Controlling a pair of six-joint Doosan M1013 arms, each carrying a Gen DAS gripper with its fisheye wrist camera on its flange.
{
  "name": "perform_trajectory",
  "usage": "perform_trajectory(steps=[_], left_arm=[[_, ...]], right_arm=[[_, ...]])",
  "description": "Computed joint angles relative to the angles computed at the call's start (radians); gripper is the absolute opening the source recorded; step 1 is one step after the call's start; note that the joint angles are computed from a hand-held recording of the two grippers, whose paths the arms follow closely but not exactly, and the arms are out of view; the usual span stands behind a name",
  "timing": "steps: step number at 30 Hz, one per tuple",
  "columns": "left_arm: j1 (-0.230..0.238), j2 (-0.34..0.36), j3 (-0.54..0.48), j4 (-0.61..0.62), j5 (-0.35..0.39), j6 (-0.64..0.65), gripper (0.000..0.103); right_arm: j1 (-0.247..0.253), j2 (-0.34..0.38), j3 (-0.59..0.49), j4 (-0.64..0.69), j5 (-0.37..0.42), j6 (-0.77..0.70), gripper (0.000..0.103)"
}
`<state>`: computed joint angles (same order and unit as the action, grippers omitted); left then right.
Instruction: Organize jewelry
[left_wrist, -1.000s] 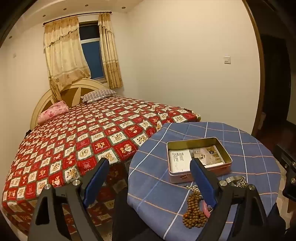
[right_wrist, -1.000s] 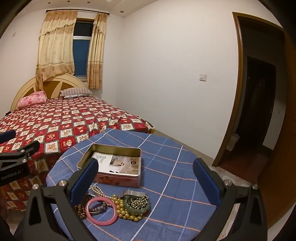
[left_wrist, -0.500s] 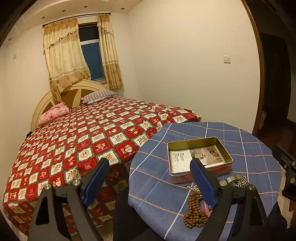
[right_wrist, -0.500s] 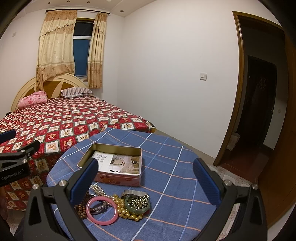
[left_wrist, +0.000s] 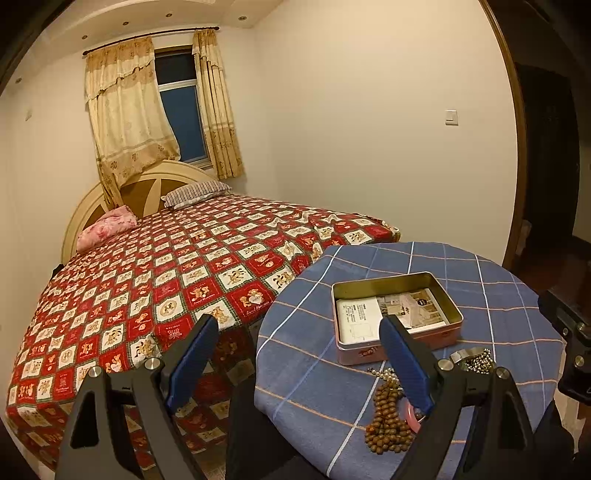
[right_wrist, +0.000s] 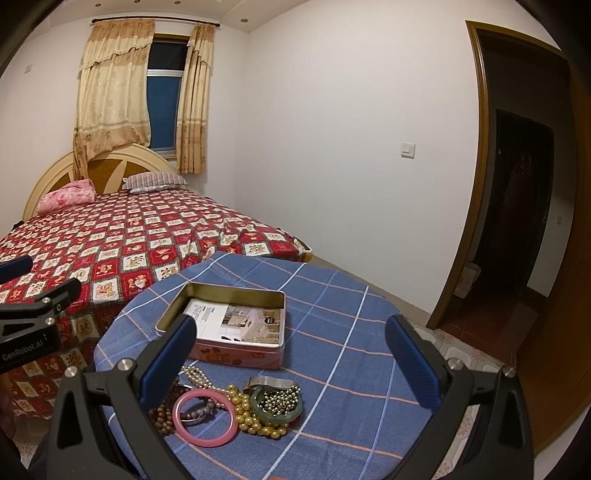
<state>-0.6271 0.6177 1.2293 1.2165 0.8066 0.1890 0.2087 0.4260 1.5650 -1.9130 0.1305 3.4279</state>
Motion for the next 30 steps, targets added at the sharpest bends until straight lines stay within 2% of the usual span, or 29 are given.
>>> perform_trajectory(steps=[30], left_arm=[[-0.002,0.004,-0.006,-0.004,0.004,0.009,0.089]], right_arm=[[-0.003,0.003,-0.006,0.058,-0.01,-0.056,0.103]])
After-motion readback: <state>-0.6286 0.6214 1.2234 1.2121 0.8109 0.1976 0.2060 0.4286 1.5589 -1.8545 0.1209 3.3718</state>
